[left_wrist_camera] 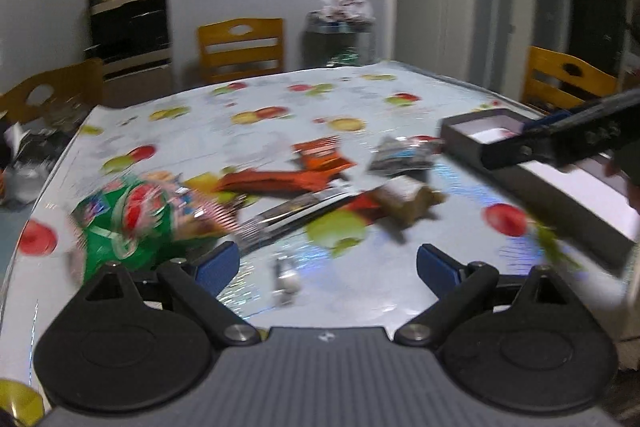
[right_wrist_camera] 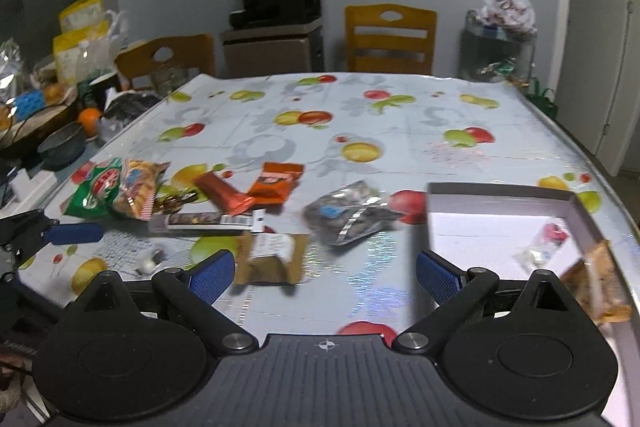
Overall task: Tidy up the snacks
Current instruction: 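Move both grippers back from the box toward the snacks on the table, then grasp the tan cake packet with the right gripper while the left grasps the small wrapped white candy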
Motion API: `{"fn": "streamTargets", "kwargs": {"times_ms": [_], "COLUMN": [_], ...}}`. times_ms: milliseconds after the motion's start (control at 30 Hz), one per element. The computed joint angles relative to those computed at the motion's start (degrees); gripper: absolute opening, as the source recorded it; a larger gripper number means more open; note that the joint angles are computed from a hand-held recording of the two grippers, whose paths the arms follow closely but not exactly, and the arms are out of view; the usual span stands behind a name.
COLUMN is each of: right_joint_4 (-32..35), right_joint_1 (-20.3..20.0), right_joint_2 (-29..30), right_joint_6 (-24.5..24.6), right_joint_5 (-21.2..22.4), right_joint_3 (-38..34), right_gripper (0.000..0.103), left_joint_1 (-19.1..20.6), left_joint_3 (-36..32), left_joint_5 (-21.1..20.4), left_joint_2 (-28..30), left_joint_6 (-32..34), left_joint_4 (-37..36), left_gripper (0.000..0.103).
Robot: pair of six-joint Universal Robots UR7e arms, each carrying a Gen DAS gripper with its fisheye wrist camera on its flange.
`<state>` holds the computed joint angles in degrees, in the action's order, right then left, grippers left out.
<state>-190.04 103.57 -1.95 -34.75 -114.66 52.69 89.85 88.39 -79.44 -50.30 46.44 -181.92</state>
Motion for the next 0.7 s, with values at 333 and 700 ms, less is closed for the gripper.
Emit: {"fn": "streamTargets", "kwargs": {"times_ms": [333,700], "right_joint_4": [4.14,11.71], "right_joint_1": [0.49,0.17], "right_joint_2": [6.25,15.74], "right_joint_6": [-1.72,-1.38], "right_joint_5": [-0.25,-1.2], "right_joint_3": [-9.38,-26.62], "right_gripper": [0.098,0.098], "left_joint_1": [0.22,-0.06], "left_joint_3": [-4.56,-7.76], "left_joint_5": [4.17,5.62], "left_joint_2": [4.71,7.42], "left_joint_6": [-1.97,-3.88], "left_joint_4": [-1.65,0.5], "left_gripper": [0.096,0.096]}}
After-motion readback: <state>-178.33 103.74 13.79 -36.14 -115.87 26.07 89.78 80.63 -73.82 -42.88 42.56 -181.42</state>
